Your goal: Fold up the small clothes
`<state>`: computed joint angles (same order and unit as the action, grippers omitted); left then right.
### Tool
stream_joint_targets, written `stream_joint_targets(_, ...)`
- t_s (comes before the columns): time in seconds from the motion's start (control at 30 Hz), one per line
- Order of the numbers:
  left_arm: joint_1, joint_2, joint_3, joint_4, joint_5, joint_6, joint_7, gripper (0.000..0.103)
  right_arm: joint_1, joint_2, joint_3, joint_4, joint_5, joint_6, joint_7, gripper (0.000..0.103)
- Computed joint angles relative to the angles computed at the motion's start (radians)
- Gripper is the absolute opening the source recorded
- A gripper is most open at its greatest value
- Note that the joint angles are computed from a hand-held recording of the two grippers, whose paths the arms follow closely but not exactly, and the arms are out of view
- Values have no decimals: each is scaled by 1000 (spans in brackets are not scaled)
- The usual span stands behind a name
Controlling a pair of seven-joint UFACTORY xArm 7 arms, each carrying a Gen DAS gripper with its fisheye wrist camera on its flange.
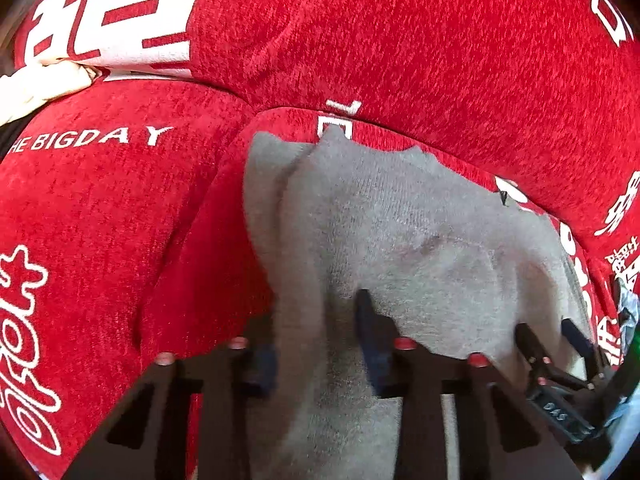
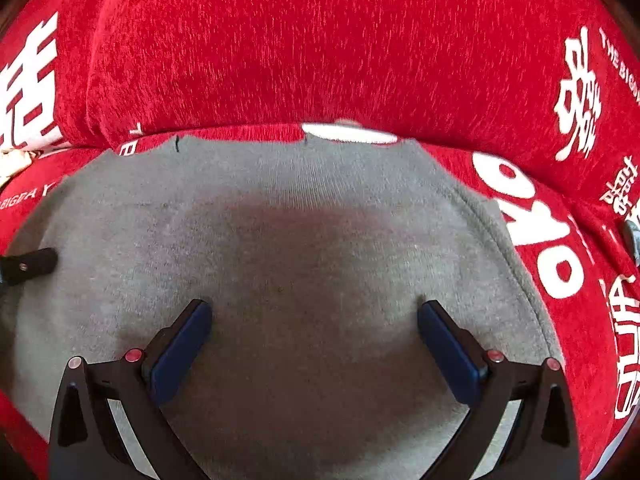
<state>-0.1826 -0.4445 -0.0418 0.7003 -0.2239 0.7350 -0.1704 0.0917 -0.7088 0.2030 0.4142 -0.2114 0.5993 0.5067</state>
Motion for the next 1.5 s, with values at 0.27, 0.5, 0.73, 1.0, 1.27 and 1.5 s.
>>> stream_joint_targets(0.27, 18, 13, -49, 81, 92, 103, -105, 23, 43, 8, -72, 25, 51, 41, -123, 103)
stream_joint_targets(0.5, 11, 53, -127, 212, 206, 227, -239, 22, -11, -213, -129, -37, 80, 127, -218, 103)
stream_joint_targets(0.73, -80, 166, -232, 431, 331, 374, -426, 21, -125, -420, -264, -86, 90, 208, -415, 103)
stream_joint_targets(1.0, -263, 410, -317, 735, 455, 461, -564, 11, -325, -526, -419, -106, 123, 264, -607, 103)
stream_joint_targets(1.27, -470, 700, -290, 898, 536, 542, -695, 11, -453, -502, -485, -137, 183, 280, -711, 103)
stream_joint_targets(1.5, -526, 673, -232, 891, 468, 499, -622, 88, -475, -519, -469, -137, 239, 313, -742, 103)
